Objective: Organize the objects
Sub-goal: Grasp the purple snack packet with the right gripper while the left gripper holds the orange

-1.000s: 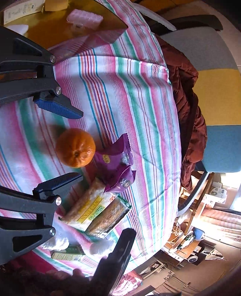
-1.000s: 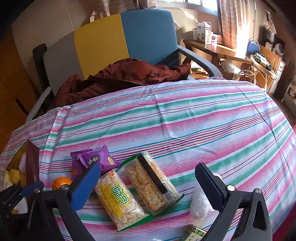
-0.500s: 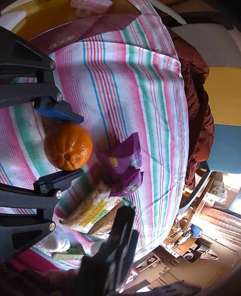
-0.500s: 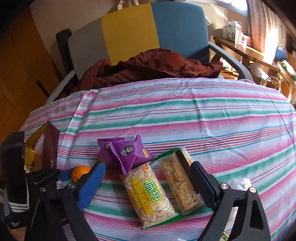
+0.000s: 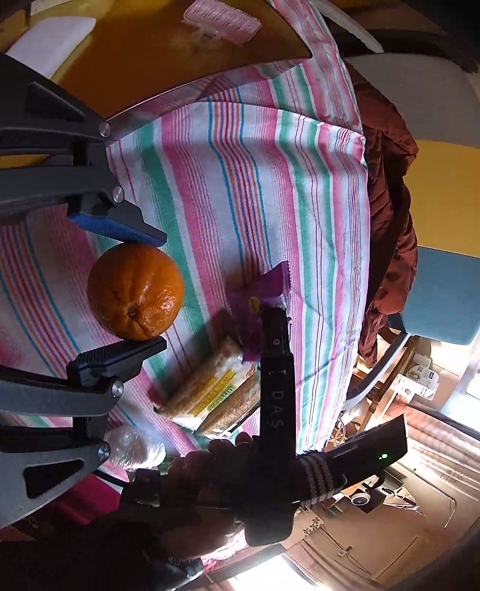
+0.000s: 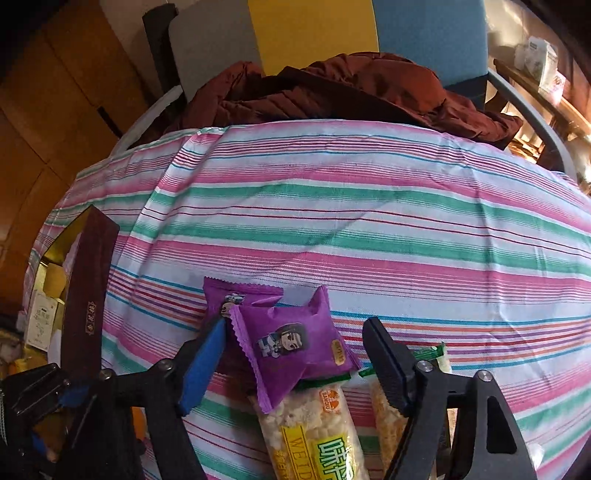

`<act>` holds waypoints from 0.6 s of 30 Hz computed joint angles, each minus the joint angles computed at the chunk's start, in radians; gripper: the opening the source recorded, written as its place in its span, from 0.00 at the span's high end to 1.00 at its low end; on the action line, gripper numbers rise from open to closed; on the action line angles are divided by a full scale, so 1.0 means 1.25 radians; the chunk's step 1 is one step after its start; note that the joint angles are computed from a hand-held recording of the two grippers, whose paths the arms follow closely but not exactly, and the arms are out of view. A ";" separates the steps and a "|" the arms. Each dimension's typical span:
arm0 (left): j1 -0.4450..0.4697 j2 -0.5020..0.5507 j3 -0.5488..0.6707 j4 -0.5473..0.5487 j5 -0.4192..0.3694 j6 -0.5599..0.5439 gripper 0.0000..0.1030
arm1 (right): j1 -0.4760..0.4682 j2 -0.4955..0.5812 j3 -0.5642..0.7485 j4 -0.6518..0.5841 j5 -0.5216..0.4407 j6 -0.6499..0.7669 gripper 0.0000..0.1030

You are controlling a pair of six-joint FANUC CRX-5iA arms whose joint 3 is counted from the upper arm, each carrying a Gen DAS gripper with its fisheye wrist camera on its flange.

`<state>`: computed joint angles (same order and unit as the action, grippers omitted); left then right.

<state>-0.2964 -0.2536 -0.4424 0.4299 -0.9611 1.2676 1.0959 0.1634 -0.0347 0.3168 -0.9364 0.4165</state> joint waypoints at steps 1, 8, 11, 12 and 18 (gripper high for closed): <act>0.001 -0.003 -0.003 0.005 0.000 0.000 0.52 | -0.005 -0.010 -0.012 -0.016 0.024 0.005 0.36; 0.003 -0.022 -0.018 0.016 -0.009 0.006 0.52 | -0.019 -0.054 -0.059 -0.054 0.087 -0.006 0.36; 0.004 -0.026 -0.023 0.015 -0.008 0.003 0.52 | -0.013 -0.053 -0.057 -0.023 0.055 -0.019 0.36; 0.006 -0.027 -0.024 0.016 -0.008 0.002 0.52 | -0.008 -0.045 -0.049 -0.008 0.027 -0.025 0.36; 0.003 -0.027 -0.021 0.004 -0.004 0.015 0.52 | -0.005 -0.004 -0.012 -0.007 -0.037 0.024 0.35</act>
